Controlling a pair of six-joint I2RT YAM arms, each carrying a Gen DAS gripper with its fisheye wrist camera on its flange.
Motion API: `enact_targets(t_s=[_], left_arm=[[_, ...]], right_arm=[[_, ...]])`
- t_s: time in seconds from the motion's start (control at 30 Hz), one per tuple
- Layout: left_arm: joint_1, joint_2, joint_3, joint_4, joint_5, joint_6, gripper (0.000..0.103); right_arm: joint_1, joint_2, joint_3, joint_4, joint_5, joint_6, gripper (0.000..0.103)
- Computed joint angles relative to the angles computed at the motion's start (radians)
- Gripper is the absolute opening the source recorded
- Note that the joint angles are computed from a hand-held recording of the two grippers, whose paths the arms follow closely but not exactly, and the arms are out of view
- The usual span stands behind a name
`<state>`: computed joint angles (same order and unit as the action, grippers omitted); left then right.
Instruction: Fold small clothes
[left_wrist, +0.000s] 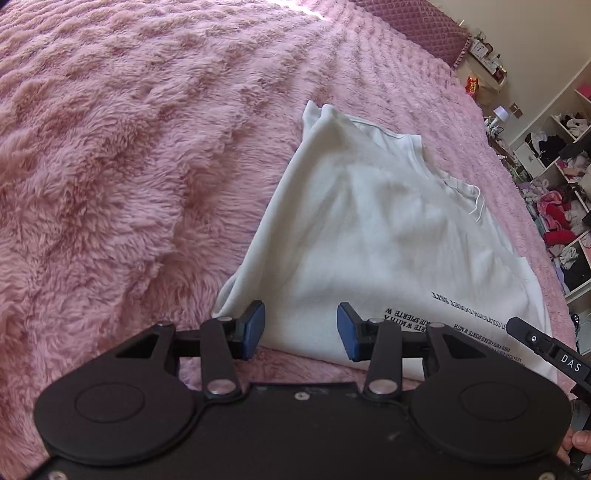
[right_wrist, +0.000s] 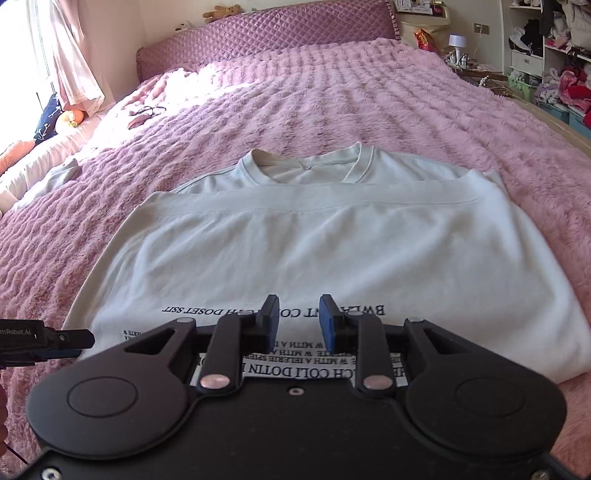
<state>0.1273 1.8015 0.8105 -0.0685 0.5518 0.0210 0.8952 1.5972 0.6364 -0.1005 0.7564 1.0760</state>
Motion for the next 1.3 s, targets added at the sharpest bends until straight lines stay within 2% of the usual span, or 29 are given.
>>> enact_targets(t_s=[0.07, 0.13, 0.27, 0.43, 0.57, 0.63, 0.77, 0.9, 1.07, 1.23, 1.27, 1.3], left_arm=[[0.021, 0.012, -0.012, 0.023, 0.025, 0.0, 0.044], [0.04, -0.011, -0.007, -0.013, 0.037, -0.005, 0.044], [0.111, -0.101, -0.04, -0.047, 0.078, -0.035, 0.045], [0.195, -0.088, -0.086, -0.042, 0.176, -0.166, 0.045], [0.21, -0.006, -0.123, 0.089, 0.228, -0.336, 0.045], [0.206, 0.022, -0.15, 0.188, 0.229, -0.397, 0.045], [0.205, 0.05, -0.178, 0.299, 0.231, -0.461, 0.045], [0.208, 0.068, -0.179, 0.348, 0.236, -0.498, 0.045], [0.192, 0.072, -0.159, 0.354, 0.214, -0.523, 0.045], [0.161, 0.069, -0.141, 0.354, 0.176, -0.533, 0.04], [0.154, 0.066, -0.139, 0.355, 0.166, -0.536, 0.035], [0.148, 0.059, -0.138, 0.347, 0.15, -0.531, 0.024]], right_arm=[[-0.008, 0.092, 0.066, -0.04, -0.042, 0.036, 0.024], [0.013, 0.155, 0.115, -0.115, -0.054, 0.096, 0.024], [0.079, 0.182, 0.121, -0.165, -0.04, 0.172, 0.024], [0.083, 0.192, 0.123, -0.169, -0.046, 0.182, 0.024], [0.074, 0.192, 0.127, -0.17, -0.057, 0.181, 0.024], [0.075, 0.194, 0.132, -0.176, -0.059, 0.181, 0.024], [0.068, 0.199, 0.141, -0.183, -0.065, 0.184, 0.024], [0.07, 0.209, 0.149, -0.189, -0.061, 0.182, 0.024], [0.067, 0.212, 0.149, -0.185, -0.062, 0.183, 0.024], [0.065, 0.209, 0.143, -0.178, -0.063, 0.201, 0.025], [0.065, 0.208, 0.142, -0.176, -0.063, 0.204, 0.025], [0.065, 0.207, 0.141, -0.175, -0.063, 0.206, 0.025]])
